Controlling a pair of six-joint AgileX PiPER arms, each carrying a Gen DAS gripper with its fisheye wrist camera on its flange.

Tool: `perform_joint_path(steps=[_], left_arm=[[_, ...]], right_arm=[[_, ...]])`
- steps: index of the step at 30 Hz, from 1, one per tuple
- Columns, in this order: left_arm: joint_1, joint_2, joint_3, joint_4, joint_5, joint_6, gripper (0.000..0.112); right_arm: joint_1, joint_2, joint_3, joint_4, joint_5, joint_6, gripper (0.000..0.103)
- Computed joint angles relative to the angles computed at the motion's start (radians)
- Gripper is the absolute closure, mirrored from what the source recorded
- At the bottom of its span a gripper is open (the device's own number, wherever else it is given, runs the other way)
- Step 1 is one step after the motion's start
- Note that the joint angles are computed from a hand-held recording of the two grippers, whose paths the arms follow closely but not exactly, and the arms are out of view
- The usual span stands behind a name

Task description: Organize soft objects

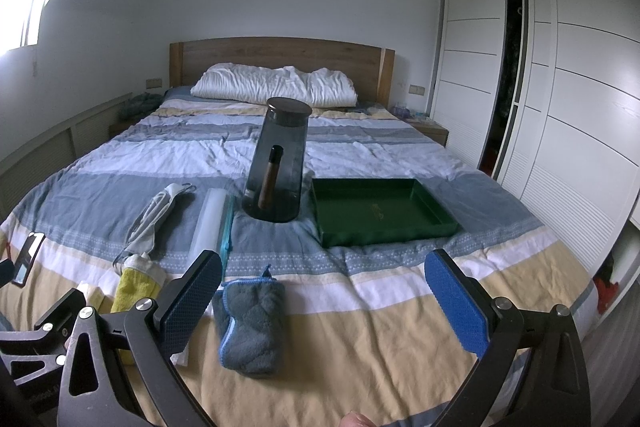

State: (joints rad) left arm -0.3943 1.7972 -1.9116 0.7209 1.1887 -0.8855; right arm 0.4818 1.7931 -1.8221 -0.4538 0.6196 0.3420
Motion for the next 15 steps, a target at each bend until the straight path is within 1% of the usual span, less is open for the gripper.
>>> perform_joint_path(steps=[6,15], left_arm=[[0.002,-0.001,0.003,-0.003,-0.001,0.0,0.01],[0.003,-0.002,0.004,-0.003,-0.002,0.001,0.01]], right_arm=[[-0.002,0.009,-0.013,0.007,0.005,-0.009,0.0],[0.0,0.002,0.007,-0.005,-0.005,0.006,0.0]])
